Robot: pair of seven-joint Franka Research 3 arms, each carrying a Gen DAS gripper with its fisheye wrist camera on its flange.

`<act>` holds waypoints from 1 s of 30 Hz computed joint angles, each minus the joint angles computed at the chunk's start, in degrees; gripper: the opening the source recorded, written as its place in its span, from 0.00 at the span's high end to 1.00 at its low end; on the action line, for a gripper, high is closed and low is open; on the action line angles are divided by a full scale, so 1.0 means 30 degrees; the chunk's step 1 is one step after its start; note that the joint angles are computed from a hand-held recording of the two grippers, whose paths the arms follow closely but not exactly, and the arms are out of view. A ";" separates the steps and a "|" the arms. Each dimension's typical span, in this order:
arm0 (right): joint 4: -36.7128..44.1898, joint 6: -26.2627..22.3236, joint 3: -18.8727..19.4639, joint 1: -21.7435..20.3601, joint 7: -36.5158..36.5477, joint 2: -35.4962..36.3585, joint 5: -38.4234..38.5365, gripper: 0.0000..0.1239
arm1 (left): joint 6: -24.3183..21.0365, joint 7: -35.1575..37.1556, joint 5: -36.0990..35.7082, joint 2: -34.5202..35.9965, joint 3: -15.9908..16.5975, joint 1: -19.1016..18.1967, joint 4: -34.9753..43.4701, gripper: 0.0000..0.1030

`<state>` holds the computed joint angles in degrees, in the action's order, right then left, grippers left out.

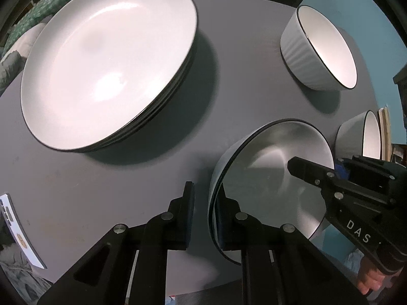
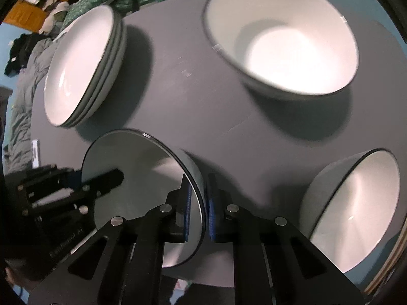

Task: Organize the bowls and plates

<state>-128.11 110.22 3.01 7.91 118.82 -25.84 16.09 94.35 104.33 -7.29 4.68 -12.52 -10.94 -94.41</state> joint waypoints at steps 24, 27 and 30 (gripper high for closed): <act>-0.0535 -0.0345 -0.0656 -0.0705 -0.0001 -0.0671 0.0955 0.94 | -0.0952 -0.1210 0.0226 0.2412 -0.0606 -0.0565 0.2936 0.88; -0.0301 -0.1016 -0.0957 -0.1046 -0.0121 -0.0983 0.0683 0.94 | -0.1402 -0.1217 0.0204 0.2708 -0.0639 -0.0597 0.3855 0.88; 0.0021 -0.0945 -0.0870 -0.1257 0.0158 -0.1036 0.0607 0.94 | -0.1758 -0.1262 0.0044 0.3000 -0.0738 -0.0701 0.4754 0.88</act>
<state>-128.05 107.39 0.40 4.14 119.30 -28.95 17.92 89.08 100.55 -7.16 13.68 -14.74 -13.04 -80.15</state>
